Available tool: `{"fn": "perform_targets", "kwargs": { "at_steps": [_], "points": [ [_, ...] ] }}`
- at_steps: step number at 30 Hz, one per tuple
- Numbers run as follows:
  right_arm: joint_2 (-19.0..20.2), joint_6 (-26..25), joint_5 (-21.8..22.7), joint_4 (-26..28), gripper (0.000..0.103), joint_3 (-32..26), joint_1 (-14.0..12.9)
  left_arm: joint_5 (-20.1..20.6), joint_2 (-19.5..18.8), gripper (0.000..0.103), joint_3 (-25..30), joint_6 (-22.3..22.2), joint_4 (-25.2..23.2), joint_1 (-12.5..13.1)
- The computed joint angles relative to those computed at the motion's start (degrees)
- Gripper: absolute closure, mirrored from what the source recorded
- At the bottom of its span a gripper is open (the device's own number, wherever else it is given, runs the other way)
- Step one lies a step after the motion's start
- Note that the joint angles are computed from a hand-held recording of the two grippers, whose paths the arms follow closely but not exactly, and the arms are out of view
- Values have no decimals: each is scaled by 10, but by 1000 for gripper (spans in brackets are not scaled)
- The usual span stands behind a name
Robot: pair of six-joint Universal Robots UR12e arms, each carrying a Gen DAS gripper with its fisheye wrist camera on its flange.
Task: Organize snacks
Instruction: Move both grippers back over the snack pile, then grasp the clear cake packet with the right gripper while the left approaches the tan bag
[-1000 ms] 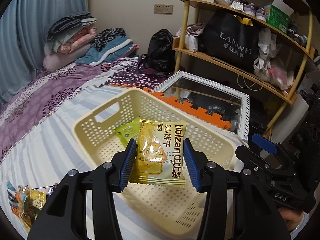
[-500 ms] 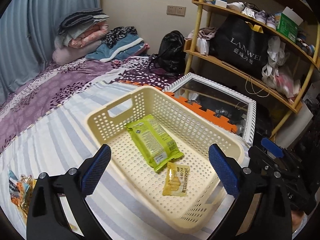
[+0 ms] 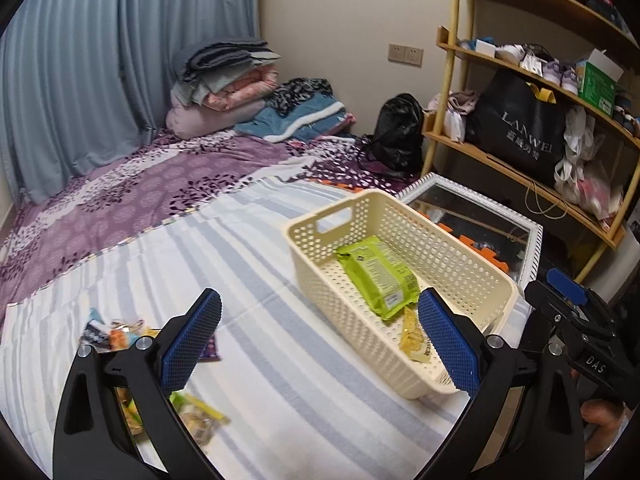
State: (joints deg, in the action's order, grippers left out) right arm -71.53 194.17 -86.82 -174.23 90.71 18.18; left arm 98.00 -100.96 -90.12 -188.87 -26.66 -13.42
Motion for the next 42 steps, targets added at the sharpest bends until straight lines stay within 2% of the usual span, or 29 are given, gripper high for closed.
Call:
{"fn": "perform_targets", "kwargs": {
  "at_steps": [4, 10, 17, 21, 27, 35, 42],
  "points": [
    [-2, -21, 5, 0, 17, -6, 16, 20, 37, 3, -42, -7, 31, 11],
    [0, -50, 28, 19, 13, -22, 44, 39, 89, 3, -101, -31, 48, 35],
    [15, -68, 90, 80, 13, -51, 64, 80, 139, 3, -162, -75, 43, 61],
    [28, -91, 106, 106, 13, -69, 78, 99, 159, 3, -186, -97, 31, 77],
    [52, -123, 125, 160, 13, -102, 94, 86, 167, 3, -202, -125, 8, 104],
    [89, -152, 138, 230, 13, -142, 107, 58, 159, 3, -210, -127, -8, 125],
    [128, -218, 124, 293, 13, -182, 126, 33, 149, 3, -212, -137, -28, 141]
  ]
}}
